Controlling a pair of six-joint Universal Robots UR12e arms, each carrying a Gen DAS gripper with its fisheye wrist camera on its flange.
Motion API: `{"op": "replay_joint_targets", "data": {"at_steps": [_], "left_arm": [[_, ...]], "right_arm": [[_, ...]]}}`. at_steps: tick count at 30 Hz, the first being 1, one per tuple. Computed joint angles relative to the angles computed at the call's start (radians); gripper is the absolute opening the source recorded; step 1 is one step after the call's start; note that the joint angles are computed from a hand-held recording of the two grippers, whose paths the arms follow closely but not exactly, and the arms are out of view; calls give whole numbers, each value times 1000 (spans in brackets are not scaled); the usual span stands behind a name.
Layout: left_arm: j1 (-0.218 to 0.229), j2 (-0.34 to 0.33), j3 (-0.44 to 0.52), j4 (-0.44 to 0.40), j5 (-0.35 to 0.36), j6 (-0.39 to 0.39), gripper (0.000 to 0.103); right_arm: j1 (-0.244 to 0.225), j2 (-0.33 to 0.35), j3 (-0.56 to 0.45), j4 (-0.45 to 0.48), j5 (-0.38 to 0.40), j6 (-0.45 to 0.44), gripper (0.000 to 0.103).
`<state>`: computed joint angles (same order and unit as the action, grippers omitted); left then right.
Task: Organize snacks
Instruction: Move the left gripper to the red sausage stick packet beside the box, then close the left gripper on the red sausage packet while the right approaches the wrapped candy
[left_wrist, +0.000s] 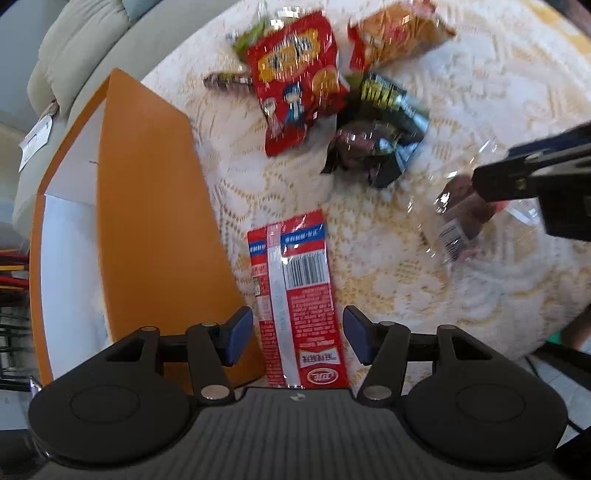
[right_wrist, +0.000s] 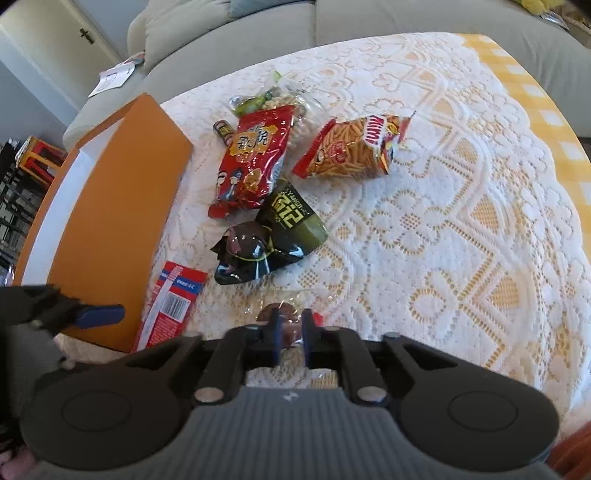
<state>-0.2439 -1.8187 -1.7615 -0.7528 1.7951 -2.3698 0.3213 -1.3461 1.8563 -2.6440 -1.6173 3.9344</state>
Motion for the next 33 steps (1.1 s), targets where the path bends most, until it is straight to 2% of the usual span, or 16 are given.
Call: {"op": "replay_joint_targets", "data": {"at_steps": [1,7,12,18,20,23,24,27,30,31,32,33], "left_arm": [[-1,-5,1,-1,12,0,67],[-4,-20,5,4,38,4,67],[-7,-22,15,-7,64,14,58],[-43,-25,-8,82,157,72,57],[-51,-33,-7,80,175,79,57],[-46,-45,14,27,156,11,59],[-41,-45,15,32,139,-6,61],[-32,-45,12,48,126,-22,71],[-27,-37,-3,71,112,-3,70],[-26,-36,-4,72,110,-6,69],[-23,-34,-2,61,100,-14,60],[-17,-31,4,32,77,-28,46]], "right_arm": [[2,2,-1,-1,-4,0,31],[-8,6,4,-5,47,29,31],[-12,3,13,-21,61,56,31],[-13,4,13,-26,75,59,31],[-17,4,16,-27,91,73,31],[-29,5,27,-39,137,115,35],[-34,6,32,-50,153,131,39],[-44,9,51,-113,193,184,45],[-48,17,60,-160,216,235,47],[-45,20,60,-170,210,238,44],[-39,21,57,-165,192,236,36],[-36,21,55,-153,181,227,16]]}}
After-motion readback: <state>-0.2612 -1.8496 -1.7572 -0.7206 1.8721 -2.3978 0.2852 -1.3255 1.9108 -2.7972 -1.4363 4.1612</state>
